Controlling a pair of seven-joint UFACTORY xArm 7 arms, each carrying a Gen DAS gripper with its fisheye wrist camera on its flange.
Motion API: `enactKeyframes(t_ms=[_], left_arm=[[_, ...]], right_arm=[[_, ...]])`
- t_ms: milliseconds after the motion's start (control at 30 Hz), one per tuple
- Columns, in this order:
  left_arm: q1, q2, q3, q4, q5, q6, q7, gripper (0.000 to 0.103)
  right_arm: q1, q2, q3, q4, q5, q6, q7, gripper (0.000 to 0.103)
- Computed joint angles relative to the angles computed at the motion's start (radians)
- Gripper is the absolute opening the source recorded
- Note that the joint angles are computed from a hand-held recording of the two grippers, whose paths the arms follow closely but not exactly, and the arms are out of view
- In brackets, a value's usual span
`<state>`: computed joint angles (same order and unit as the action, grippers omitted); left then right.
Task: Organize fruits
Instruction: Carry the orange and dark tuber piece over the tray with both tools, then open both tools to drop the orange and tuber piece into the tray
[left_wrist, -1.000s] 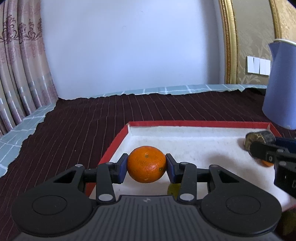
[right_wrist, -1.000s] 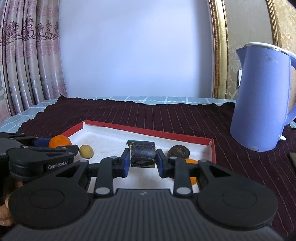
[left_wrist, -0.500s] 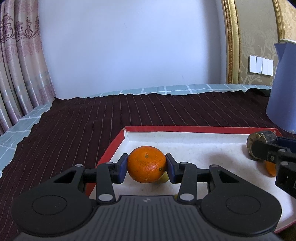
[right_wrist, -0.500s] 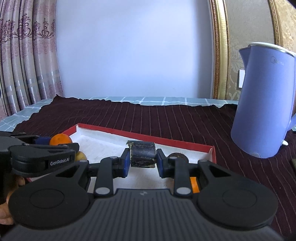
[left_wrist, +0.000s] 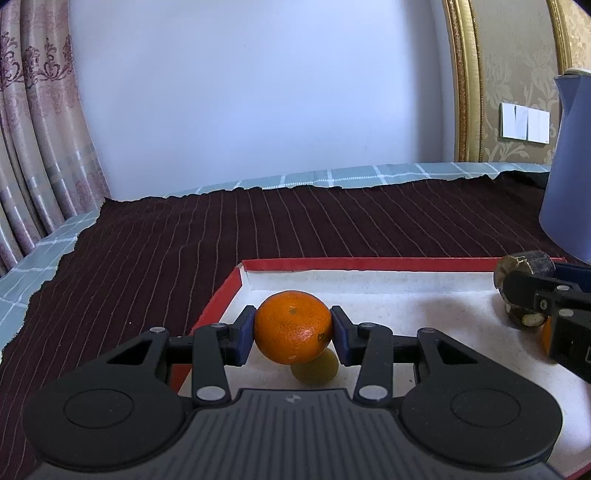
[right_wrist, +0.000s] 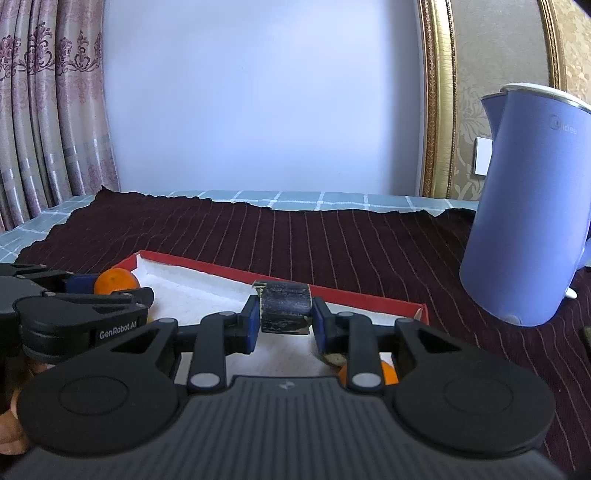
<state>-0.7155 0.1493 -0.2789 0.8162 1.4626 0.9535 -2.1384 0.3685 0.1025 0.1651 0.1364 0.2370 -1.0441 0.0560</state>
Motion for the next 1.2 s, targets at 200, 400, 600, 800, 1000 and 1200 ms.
enactKeyframes(t_ms=[200,400,600,800,1000,1200], left_arm=[[0.002,0.012,0.005,0.02,-0.004,-0.001,0.018,0.042],[0.005,0.027,0.015,0.049,-0.005,-0.01,0.052,0.042],[0.0,0.054,0.024,0.081,-0.003,-0.022,0.087,0.042],[-0.005,0.072,0.035,0.103,-0.008,-0.028,0.107,0.042],[-0.008,0.073,0.039,0.102,-0.011,-0.029,0.109,0.042],[-0.008,0.076,0.041,0.105,-0.014,-0.035,0.118,0.042]], right_arm=[[0.001,0.007,-0.002,0.025,0.021,0.031,-0.01,0.027],[0.007,0.008,-0.001,0.035,0.04,0.049,-0.013,0.027],[0.022,0.02,0.005,0.045,0.073,0.052,-0.033,0.027],[0.016,0.025,-0.001,0.046,0.055,0.045,-0.03,0.028],[0.005,0.032,-0.006,0.034,0.034,0.016,-0.012,0.038],[0.008,0.04,-0.003,0.019,0.034,-0.021,-0.005,0.051]])
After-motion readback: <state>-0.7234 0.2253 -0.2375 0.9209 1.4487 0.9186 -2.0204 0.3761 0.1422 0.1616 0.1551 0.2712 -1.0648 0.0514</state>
